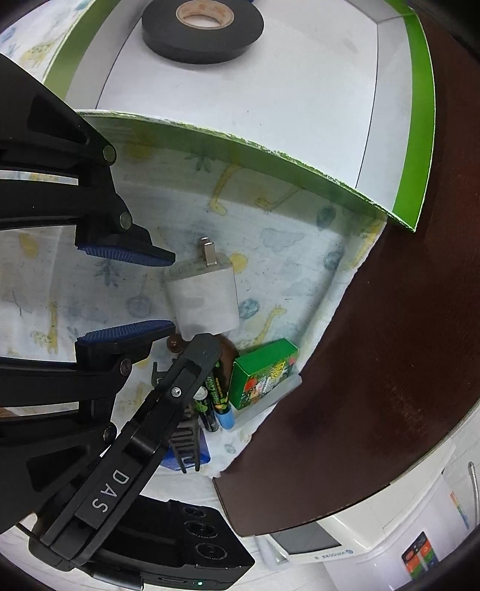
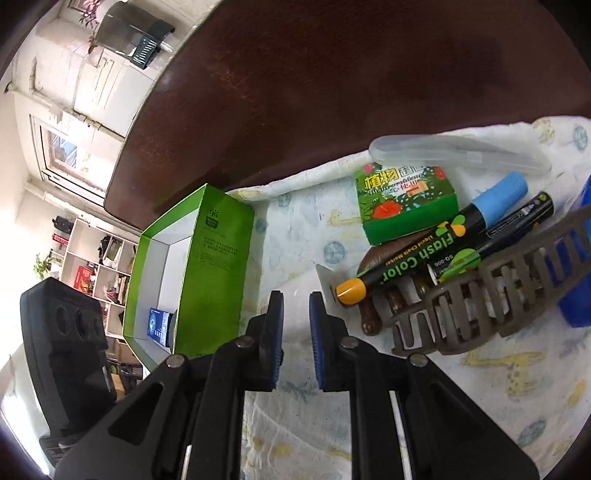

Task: Organize rigid objects
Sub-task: 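Carry the charger into the green box and open the left tool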

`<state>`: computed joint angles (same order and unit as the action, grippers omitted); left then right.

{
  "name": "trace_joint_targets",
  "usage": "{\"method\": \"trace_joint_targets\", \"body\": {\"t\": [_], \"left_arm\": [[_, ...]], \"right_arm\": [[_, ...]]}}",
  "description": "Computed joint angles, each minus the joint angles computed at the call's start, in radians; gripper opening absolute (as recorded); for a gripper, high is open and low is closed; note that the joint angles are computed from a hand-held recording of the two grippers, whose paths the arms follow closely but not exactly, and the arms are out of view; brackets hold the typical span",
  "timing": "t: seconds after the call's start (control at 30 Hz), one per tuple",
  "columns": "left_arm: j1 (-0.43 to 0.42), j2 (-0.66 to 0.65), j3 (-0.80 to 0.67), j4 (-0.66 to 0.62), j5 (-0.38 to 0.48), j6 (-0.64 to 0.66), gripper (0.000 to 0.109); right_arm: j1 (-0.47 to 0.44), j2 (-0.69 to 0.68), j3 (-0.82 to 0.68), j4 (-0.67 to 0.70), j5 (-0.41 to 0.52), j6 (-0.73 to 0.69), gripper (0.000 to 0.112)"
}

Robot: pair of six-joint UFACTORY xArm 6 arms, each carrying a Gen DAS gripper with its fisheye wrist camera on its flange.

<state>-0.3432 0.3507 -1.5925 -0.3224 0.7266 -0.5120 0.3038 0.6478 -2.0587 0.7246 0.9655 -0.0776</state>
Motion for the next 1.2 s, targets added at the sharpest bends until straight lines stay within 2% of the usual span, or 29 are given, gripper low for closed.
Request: {"method": "trace_joint_targets", "body": {"t": [0.17,0.3,0.33,0.43,0.6,0.8,0.97,1.2], "left_arm": [[0.003,0.011,-0.006,0.013,-0.023,-0.007,0.031],[0.011,0.037,-0.046,0.032,-0.004,-0.014,0.027],[0.011,0.043,-0.058,0.055,0.005,-0.015,0.027],[0.016,0.044,-0.067,0.018,0.029,0.051,0.027],[0.008,0.001,-0.028,-0.023,0.069,0.140,0.027],[-0.020,-0.073,0.031,0.018,0.042,0.165,0.027],[-0.025,-0.129,0.052,0.059,0.008,0.169,0.027],[0.016,-0.217,0.113,0.077,-0.034,0.177,0.027]], "right_arm": [[-0.029,-0.019,0.036,0.020,0.009,-0.041,0.015],[-0.057,0.056,-0.065,0.038,0.113,-0.024,0.015],[-0.066,0.066,-0.071,0.062,0.118,-0.028,0.016],[-0.083,0.056,-0.063,0.056,0.142,-0.031,0.016],[-0.109,-0.088,0.140,0.062,0.119,-0.080,0.017],[-0.135,-0.247,0.337,0.088,0.070,-0.155,0.017],[-0.155,-0.306,0.364,0.109,0.062,-0.204,0.017],[-0.119,-0.322,0.321,0.145,0.050,-0.228,0.017]]}}
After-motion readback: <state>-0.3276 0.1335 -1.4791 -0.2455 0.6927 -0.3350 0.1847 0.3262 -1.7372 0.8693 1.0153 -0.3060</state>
